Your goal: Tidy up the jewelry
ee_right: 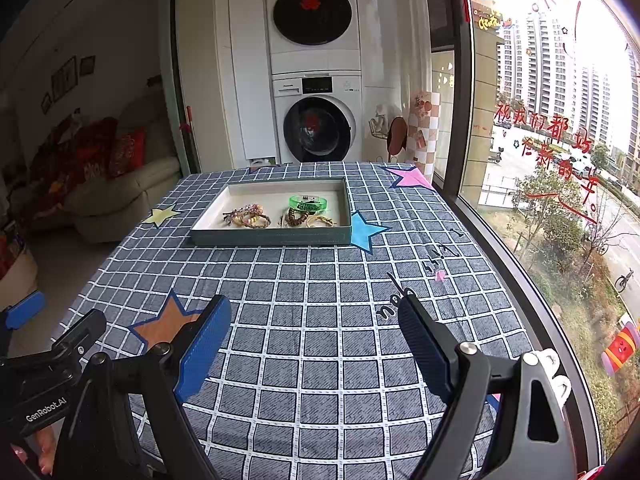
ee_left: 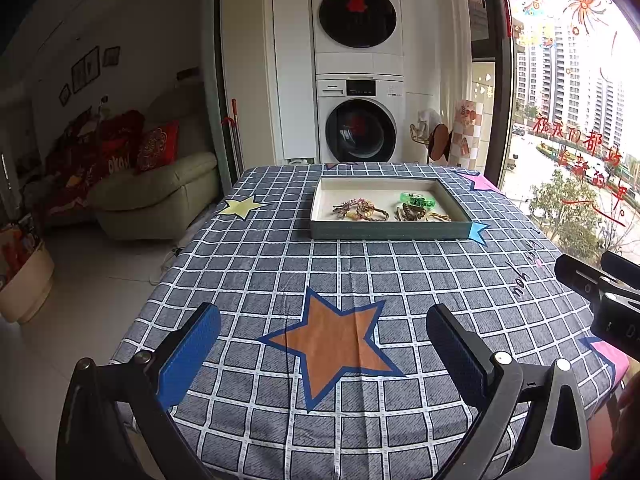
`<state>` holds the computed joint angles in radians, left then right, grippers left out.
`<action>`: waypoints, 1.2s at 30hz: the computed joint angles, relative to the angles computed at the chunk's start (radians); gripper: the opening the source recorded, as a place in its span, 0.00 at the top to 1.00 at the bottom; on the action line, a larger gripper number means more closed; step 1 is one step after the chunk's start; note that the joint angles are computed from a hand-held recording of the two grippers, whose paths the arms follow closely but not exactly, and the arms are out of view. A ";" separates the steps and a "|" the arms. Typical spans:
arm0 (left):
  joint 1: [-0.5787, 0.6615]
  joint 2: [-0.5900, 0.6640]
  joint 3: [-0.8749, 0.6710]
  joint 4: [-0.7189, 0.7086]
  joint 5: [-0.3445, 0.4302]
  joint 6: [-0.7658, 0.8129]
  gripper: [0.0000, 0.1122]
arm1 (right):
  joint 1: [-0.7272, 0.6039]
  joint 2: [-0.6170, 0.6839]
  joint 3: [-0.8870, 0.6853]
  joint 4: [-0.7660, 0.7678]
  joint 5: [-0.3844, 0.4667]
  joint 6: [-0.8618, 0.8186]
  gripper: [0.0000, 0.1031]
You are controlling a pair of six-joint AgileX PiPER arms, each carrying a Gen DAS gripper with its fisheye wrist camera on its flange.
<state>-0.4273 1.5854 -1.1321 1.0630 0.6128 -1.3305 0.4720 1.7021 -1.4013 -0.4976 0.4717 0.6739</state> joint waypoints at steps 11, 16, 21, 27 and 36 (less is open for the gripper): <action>0.001 0.007 0.004 -0.002 -0.003 -0.003 0.08 | -0.005 -0.002 0.013 0.011 -0.010 -0.007 0.15; 0.008 0.011 -0.003 -0.016 -0.004 0.009 0.08 | -0.006 -0.003 0.020 0.015 -0.014 -0.010 0.15; 0.009 0.012 -0.002 -0.021 -0.002 0.014 0.08 | -0.008 -0.003 0.026 0.024 -0.016 -0.016 0.15; 0.014 0.022 -0.017 -0.038 -0.001 0.037 0.08 | -0.012 0.000 0.022 0.041 -0.013 -0.031 0.15; 0.034 0.028 -0.024 -0.086 -0.025 0.073 0.08 | -0.015 0.014 0.008 0.062 0.001 -0.052 0.15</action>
